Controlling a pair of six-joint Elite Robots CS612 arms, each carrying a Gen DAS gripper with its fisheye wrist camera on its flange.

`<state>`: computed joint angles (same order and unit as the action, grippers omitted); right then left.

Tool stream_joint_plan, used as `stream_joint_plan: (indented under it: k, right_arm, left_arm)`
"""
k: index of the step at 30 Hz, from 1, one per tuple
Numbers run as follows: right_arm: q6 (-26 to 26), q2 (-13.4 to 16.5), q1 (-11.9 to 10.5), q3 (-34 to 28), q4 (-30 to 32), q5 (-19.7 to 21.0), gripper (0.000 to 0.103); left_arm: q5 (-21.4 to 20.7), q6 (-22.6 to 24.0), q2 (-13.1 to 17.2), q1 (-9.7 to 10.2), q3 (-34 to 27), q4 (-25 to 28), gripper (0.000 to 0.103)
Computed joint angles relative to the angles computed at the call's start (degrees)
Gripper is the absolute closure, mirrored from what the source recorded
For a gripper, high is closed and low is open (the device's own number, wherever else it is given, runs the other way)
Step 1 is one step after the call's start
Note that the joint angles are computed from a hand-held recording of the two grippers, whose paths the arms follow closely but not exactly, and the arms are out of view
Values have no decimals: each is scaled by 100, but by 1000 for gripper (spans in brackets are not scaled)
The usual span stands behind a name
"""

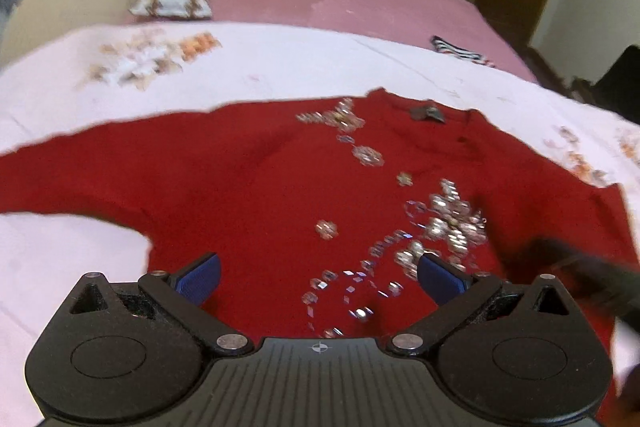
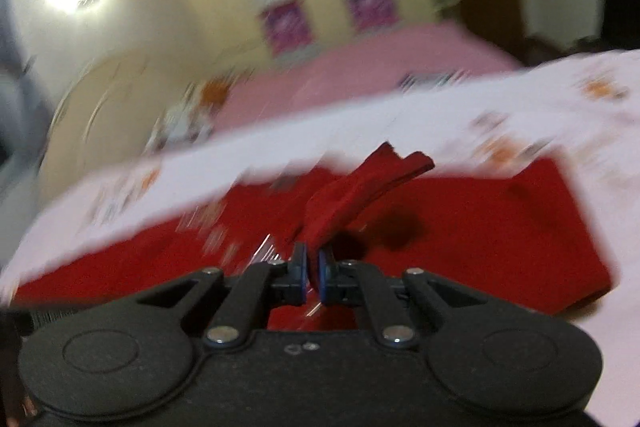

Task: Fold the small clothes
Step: 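Carry the sleeve across the sweater body and open the right tool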

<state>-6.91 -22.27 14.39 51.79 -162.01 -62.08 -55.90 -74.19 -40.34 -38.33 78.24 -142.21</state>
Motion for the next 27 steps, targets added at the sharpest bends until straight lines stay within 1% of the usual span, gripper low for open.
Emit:
stream_joint_plan:
  k: [1, 3, 5, 7, 8, 9, 10, 11, 12, 13, 14, 16, 18, 20, 22, 23, 24, 26, 27]
  right_arm:
    - [-244, 17, 27, -36, 176, -105, 71]
    - [-391, 19, 1, -57, 292, -113, 45]
    - [-303, -16, -73, 49, -76, -51, 39]
    - [-263, -69, -103, 214, -495, -226, 38]
    - [-237, -89, -136, 268, -641, -333, 35]
    - [-206, -98, -167, 312, -760, -413, 33]
    - [-184, -101, -176, 353, -818, -501, 33]
    - [-173, -93, -191, 335, -743, -564, 33]
    - [-124, -104, -247, 338, -656, -588, 35]
    - [-28, -128, -269, 421, -724, -627, 35]
    - [64, -170, -285, 557, -864, -699, 35]
    - [151, -226, -348, 734, -997, -827, 35]
    - [271, -239, -338, 829, -1051, -991, 35]
    - [397, -260, -338, 919, -1073, -1138, 35]
    - [538, -268, -349, 941, -1086, -1231, 35]
    - [588, -276, -360, 963, -1104, -1264, 34]
    - [635, -291, -369, 1002, -1131, -1290, 34]
    - [749, -323, -402, 1087, -1204, -1294, 33]
    - [804, -343, -411, 1124, -1231, -1288, 32]
  left_arm:
    - [-75, 54, -9, 8, 90, -317, 0]
    - [-258, 147, 8, 35, 179, -798, 0]
    - [-300, 177, 80, 39, 133, -1014, 0]
    - [-402, 254, 188, 43, 71, -1437, 0]
    - [-506, 314, 255, 60, 0, -1599, 0]
    - [-603, 391, 323, 73, -109, -1638, 0]
    - [-693, 518, 391, 88, -240, -1606, 0]
    - [-780, 703, 463, 94, -390, -1546, 0]
    - [-819, 888, 544, 82, -576, -1397, 0]
    - [-854, 1115, 627, 68, -754, -1316, 0]
    - [-864, 1361, 725, 51, -947, -1275, 0]
    - [-772, 1622, 891, -7, -1305, -1046, 0]
    - [-671, 1771, 1111, -30, -1749, -645, 0]
    - [-626, 1830, 1266, -38, -2035, -466, 0]
    - [-473, 1918, 1395, -57, -2255, -265, 0]
    - [-441, 1976, 1420, -58, -2243, -414, 12]
    - [-490, 2012, 1421, -43, -2155, -708, 35]
    - [-786, 1876, 1421, 30, -2072, -912, 44]
    - [-718, 1761, 1394, 29, -1993, -972, 52]
